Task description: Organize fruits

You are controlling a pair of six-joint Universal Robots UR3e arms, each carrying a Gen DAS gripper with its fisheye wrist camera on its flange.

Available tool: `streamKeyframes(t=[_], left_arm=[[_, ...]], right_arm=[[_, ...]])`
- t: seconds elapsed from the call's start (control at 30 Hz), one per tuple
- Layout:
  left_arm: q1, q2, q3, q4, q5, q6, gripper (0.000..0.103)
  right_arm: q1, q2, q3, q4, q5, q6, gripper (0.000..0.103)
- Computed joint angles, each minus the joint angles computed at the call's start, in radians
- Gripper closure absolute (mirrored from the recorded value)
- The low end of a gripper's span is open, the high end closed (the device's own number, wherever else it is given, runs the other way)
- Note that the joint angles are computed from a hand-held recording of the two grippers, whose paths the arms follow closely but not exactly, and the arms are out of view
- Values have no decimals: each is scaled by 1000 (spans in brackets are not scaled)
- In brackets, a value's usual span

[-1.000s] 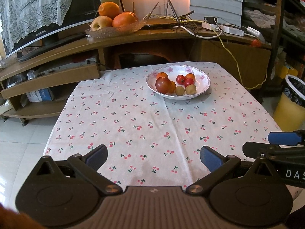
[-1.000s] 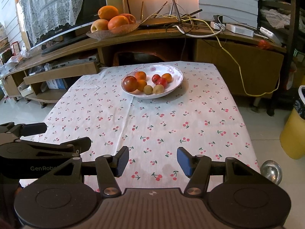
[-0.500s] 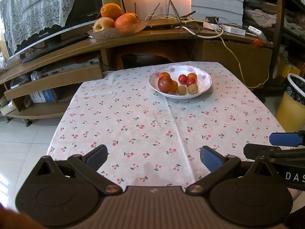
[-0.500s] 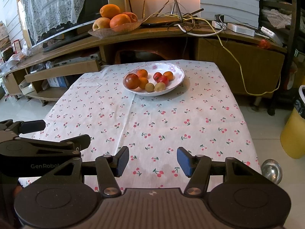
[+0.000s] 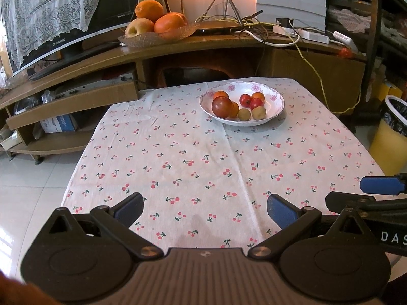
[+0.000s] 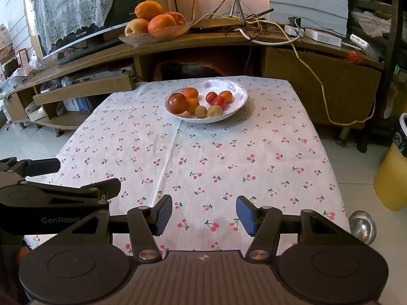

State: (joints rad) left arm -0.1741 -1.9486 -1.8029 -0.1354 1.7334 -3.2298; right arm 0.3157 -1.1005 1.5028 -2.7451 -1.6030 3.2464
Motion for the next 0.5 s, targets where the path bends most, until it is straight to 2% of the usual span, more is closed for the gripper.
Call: streamKeyframes(t=[0.5], left_arm=[[-1,7,-9,2,-2,-8,0]], right_arm=[[10,-4,11,-13,-10,-7,45]])
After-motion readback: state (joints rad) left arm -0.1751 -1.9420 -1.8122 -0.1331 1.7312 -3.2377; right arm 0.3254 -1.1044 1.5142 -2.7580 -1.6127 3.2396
